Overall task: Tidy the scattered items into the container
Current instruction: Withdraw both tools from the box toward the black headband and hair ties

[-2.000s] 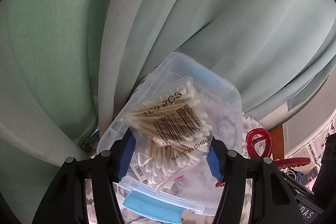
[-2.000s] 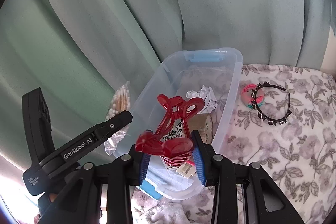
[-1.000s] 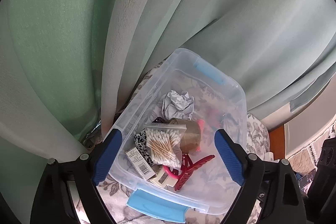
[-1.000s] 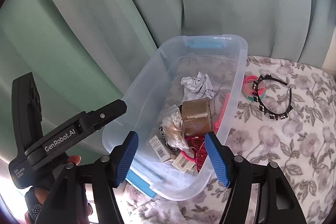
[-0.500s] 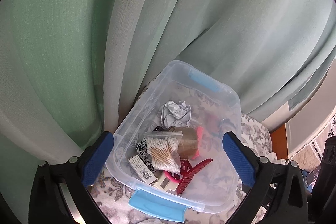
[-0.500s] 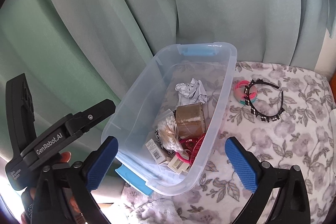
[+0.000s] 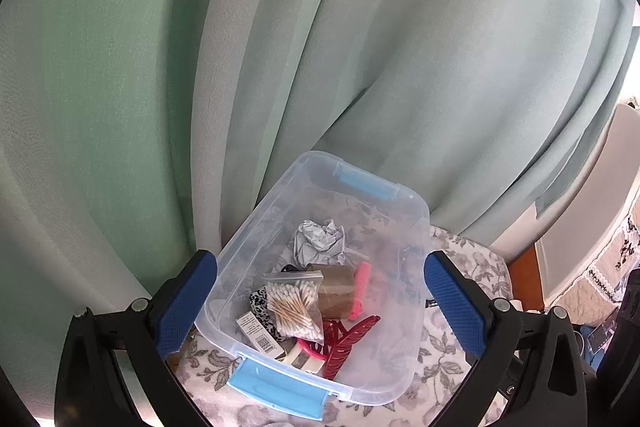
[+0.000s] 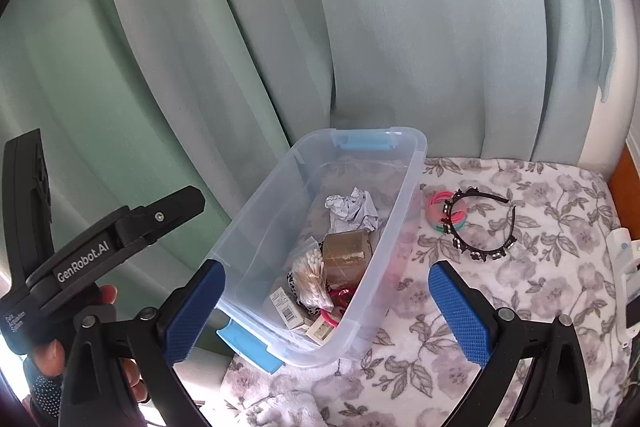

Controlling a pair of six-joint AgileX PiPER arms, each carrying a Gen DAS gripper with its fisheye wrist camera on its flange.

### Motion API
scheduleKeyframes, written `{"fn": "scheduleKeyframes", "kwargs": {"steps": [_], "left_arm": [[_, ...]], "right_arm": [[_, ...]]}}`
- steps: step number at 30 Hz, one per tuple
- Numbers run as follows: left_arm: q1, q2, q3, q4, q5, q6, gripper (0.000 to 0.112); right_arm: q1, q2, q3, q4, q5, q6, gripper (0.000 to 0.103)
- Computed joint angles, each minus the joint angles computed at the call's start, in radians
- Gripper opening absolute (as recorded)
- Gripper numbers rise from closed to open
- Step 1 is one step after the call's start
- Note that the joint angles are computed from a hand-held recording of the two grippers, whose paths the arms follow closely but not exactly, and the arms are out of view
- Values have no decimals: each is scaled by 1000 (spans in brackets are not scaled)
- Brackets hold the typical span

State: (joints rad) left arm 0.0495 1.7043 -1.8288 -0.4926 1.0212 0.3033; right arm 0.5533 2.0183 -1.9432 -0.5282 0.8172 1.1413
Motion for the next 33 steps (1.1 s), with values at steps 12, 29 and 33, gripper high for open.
{"fn": "scheduleKeyframes", "kwargs": {"steps": [12,29,33], "left_arm": [[-127,-127,114,-6,-91,-3,103],[-404,-126,205,15,-181,-70,103],[-457,-89,194,33,-178,-92,103]], "right_arm": [[2,-238,371,-254,-133,314,103],[-107,-488,787,-450,-253,614,103],[-148,-520,861,-451,-274,645,103]]}}
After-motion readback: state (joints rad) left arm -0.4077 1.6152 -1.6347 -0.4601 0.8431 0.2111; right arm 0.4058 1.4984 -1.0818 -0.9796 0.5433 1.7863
